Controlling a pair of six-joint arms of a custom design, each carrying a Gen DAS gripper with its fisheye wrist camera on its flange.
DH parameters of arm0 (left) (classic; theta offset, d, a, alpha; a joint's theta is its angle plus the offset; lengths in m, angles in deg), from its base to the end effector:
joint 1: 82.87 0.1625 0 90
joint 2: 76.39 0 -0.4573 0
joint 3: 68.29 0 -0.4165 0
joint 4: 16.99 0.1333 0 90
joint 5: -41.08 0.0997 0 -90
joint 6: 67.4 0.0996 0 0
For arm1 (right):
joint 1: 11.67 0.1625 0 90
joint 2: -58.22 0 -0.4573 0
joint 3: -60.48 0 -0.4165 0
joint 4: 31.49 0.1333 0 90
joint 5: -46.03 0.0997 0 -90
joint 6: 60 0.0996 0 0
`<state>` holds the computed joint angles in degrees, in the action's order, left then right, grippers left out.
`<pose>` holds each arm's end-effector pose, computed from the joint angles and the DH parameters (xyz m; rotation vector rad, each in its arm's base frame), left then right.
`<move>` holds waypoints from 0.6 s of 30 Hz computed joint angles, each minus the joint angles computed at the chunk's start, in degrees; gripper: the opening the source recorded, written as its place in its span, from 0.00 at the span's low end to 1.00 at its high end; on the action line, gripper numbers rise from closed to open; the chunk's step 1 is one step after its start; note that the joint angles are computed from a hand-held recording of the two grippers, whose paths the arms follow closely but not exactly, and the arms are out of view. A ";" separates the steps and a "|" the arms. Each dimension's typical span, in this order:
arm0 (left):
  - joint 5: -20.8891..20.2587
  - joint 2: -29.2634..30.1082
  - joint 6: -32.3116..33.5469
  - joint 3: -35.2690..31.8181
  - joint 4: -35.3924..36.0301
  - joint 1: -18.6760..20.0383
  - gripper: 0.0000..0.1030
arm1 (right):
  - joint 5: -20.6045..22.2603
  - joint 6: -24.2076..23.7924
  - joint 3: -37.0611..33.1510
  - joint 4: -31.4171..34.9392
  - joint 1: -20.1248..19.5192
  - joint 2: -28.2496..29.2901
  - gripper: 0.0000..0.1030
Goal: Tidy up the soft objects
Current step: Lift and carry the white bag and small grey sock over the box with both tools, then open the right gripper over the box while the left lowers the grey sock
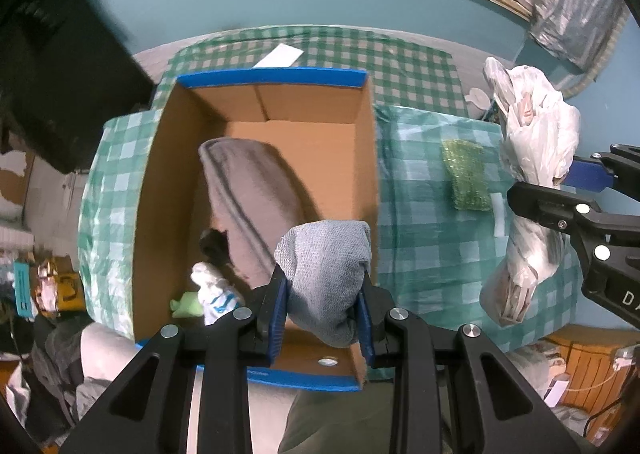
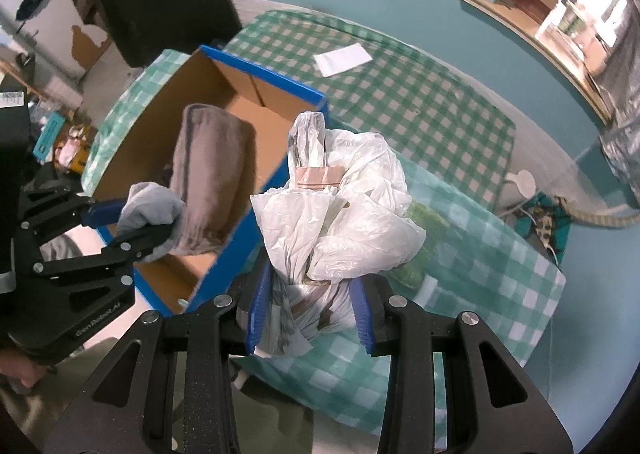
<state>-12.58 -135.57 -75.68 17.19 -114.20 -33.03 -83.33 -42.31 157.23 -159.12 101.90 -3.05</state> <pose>-0.2888 -0.6404 0.2623 0.7972 2.3024 0.0455 0.3288 -0.5783 0.2485 0.1109 -2.4856 0.3572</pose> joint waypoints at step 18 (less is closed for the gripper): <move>2.75 -1.06 -2.91 -2.56 3.03 3.78 0.29 | 2.36 -3.70 -8.40 1.37 0.62 8.48 0.35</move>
